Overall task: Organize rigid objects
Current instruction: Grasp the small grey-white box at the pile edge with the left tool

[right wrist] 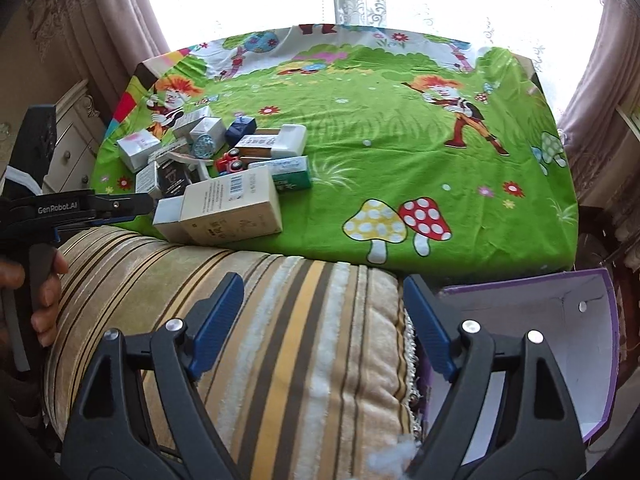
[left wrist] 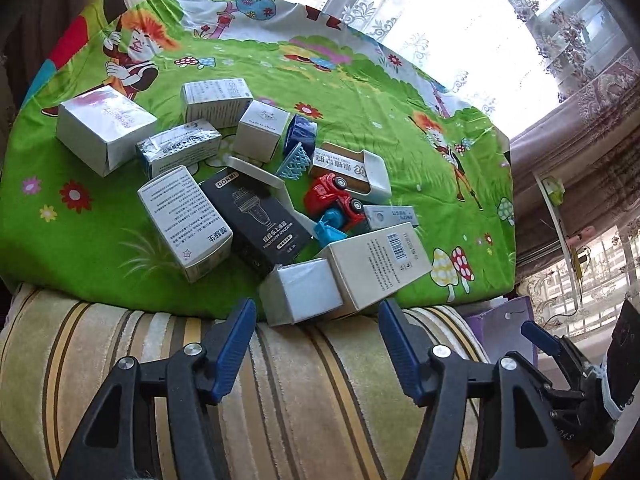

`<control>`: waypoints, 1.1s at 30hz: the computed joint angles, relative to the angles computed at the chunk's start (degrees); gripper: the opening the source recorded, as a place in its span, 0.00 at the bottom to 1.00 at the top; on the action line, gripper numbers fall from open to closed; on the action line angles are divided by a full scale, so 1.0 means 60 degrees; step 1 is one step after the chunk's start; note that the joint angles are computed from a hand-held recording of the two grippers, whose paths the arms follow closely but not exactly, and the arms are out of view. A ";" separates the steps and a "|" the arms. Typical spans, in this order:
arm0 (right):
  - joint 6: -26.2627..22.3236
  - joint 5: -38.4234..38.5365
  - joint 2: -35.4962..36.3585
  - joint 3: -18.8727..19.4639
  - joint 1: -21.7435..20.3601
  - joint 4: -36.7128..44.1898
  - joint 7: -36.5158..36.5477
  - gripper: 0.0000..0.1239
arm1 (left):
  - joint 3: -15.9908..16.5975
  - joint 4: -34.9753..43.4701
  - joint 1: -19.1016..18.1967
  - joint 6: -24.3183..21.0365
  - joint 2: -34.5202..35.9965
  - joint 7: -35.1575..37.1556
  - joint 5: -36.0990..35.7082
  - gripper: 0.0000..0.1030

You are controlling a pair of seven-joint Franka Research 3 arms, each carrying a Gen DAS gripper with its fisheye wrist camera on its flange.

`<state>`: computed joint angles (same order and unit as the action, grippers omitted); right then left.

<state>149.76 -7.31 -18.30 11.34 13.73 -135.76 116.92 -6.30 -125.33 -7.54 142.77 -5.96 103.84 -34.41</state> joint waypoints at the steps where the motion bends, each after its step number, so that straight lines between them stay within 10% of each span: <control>1: -0.0031 0.0084 0.0128 -0.0041 0.0089 0.0103 -0.0196 0.69 | -0.0029 0.0034 0.0005 -0.0063 0.0015 0.0093 0.0299 0.63; 19: -0.0476 0.1528 0.1743 -0.0482 0.0910 0.1731 -0.1885 0.73 | -0.0313 0.0970 0.0096 -0.0637 0.0875 0.4990 0.1601 0.63; 33: -0.0346 0.2054 0.2344 -0.0625 0.1114 0.2122 -0.1819 0.74 | -0.0595 0.1050 0.0185 -0.0675 0.1159 0.5373 0.2192 0.50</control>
